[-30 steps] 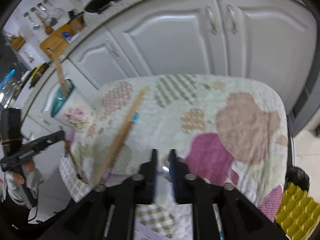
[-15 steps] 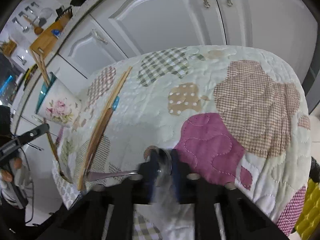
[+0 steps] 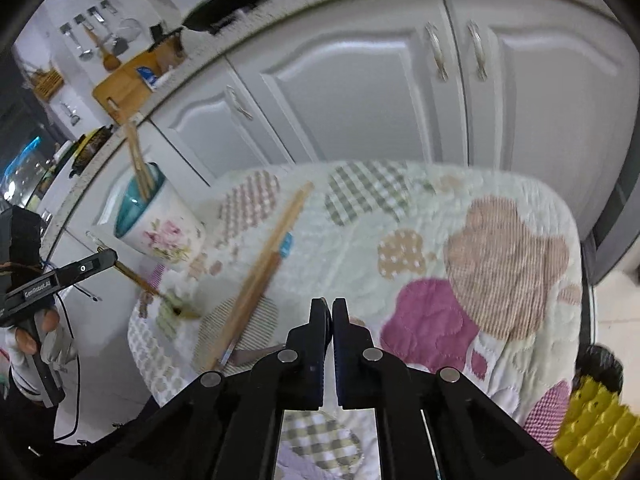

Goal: Organize utensils
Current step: 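Carry the spoon and the gold fork up to the holder with both tools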

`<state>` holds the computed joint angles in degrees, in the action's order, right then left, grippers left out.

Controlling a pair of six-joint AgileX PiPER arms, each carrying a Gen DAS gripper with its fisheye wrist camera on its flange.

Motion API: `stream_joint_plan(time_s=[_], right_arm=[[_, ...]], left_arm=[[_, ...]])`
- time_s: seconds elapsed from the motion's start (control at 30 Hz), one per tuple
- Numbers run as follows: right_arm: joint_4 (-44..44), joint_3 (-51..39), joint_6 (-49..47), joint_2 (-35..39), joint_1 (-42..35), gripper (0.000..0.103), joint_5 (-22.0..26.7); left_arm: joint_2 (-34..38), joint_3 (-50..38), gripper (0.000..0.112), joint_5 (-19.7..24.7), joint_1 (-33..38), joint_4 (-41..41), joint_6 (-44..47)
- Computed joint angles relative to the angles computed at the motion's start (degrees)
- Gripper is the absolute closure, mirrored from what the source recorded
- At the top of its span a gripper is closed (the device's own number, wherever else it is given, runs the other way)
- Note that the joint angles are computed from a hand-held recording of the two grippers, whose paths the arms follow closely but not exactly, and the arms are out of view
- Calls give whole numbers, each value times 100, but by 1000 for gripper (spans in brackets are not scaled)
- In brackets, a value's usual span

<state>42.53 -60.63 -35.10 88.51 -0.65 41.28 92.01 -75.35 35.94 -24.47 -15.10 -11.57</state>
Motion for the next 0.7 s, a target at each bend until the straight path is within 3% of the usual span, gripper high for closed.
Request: stream_joint_plan(time_s=[0.37,0.7], right_arm=[[-142,-1295,482,-109,429,100,485],[-1044,-3913,1646,959,1607,100,814]], left_arm=[[-471,-617,107,611,542,-212,313],[-436,-1652,107,1141,1197,345,203]])
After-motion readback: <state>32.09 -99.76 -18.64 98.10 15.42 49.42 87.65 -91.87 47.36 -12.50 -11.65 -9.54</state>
